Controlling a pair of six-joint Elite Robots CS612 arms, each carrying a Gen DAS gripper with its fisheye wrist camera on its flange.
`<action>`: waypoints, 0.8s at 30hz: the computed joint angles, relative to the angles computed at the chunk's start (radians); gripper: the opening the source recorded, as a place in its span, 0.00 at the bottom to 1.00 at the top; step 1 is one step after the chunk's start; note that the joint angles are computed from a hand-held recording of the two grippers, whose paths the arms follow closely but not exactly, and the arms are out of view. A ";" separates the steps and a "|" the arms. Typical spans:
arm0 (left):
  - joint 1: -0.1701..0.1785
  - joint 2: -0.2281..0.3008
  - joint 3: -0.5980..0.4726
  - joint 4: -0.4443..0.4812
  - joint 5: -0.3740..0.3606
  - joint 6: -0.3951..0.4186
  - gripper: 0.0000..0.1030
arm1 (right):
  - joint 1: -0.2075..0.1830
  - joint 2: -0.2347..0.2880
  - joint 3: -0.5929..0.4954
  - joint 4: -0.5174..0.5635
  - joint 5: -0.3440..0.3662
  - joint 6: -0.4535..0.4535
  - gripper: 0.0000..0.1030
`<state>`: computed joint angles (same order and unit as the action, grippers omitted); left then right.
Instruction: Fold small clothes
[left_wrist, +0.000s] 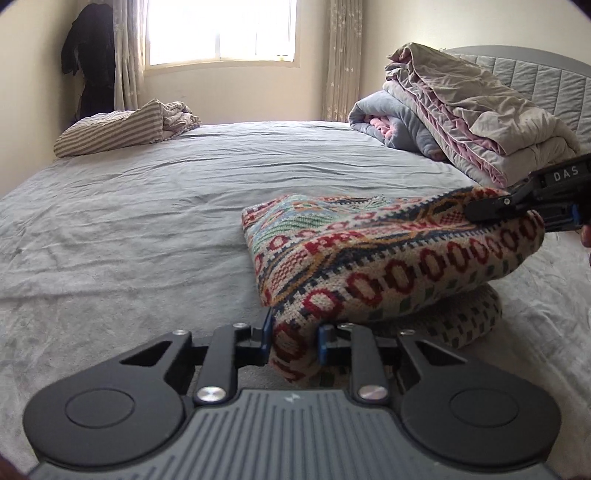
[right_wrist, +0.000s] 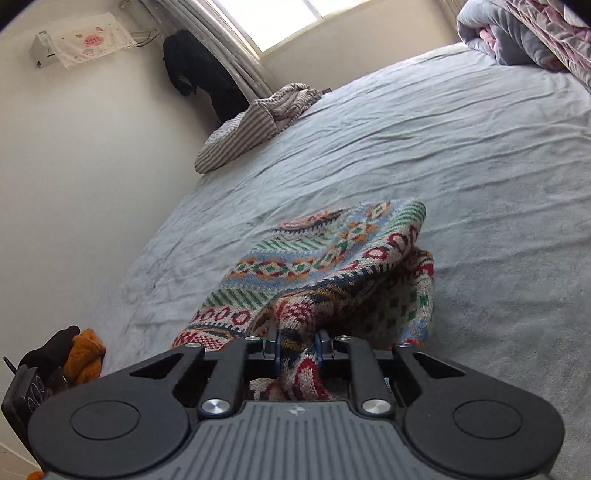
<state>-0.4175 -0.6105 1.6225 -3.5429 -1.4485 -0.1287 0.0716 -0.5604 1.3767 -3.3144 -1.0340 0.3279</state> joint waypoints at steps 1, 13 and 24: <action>0.005 -0.003 0.005 0.020 -0.017 -0.008 0.22 | -0.003 0.000 0.006 -0.014 0.013 0.001 0.16; 0.043 -0.046 0.044 0.059 -0.170 0.007 0.37 | -0.027 -0.010 0.079 -0.017 -0.001 -0.037 0.44; 0.070 -0.052 0.000 0.043 -0.326 0.081 0.41 | -0.025 0.090 -0.171 0.193 -0.132 0.034 0.34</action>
